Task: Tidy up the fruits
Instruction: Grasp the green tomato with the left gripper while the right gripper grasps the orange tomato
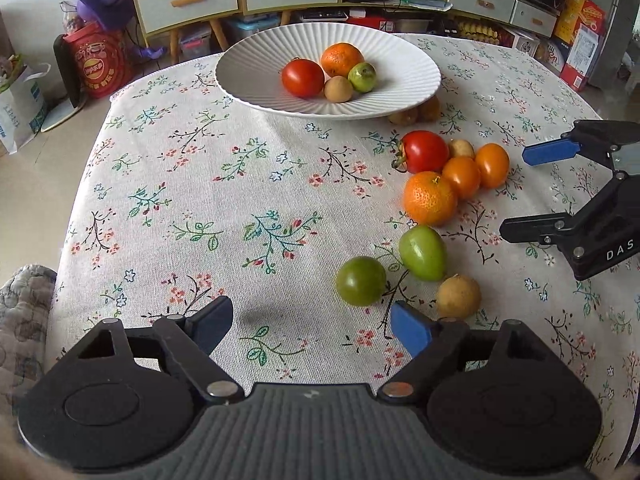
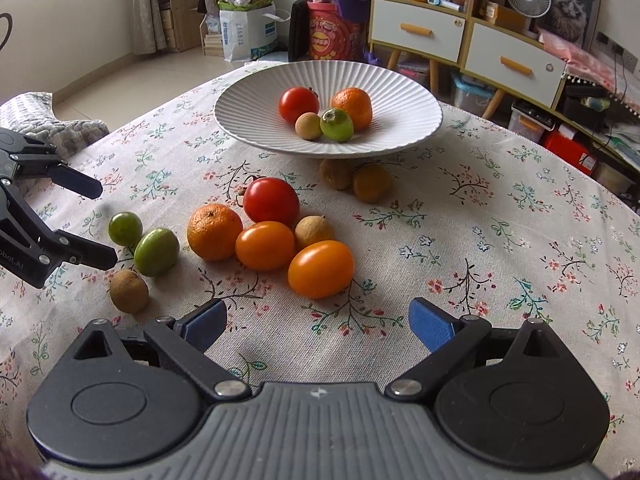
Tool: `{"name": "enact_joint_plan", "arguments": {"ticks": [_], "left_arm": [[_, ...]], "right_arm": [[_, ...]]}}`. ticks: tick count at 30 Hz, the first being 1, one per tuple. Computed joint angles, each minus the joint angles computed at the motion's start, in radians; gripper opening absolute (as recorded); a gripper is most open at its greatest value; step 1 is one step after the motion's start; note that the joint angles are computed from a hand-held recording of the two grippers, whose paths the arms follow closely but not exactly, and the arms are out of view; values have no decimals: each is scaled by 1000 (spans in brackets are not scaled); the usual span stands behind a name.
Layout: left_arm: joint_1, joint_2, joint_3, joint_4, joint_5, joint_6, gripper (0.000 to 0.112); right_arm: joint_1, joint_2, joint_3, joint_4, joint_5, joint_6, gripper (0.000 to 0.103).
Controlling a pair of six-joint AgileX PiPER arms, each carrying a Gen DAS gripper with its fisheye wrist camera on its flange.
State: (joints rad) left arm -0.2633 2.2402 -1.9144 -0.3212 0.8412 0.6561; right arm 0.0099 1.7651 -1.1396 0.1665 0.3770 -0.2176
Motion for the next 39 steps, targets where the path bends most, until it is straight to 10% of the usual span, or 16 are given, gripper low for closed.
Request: {"name": "enact_joint_plan", "arguments": {"ticks": [11,28,39], "left_arm": [[17,-10,43,-107,-28,111,68],[22,-19,58,-176,-31,155,21],[20,-23,65,-184,-48,137,18]], "right_arm": [[2,10,13,-7,-42,5,93],[2,16,-13,-35,-58,51,49],[-5,20,-21,11,-53,14,41]]}}
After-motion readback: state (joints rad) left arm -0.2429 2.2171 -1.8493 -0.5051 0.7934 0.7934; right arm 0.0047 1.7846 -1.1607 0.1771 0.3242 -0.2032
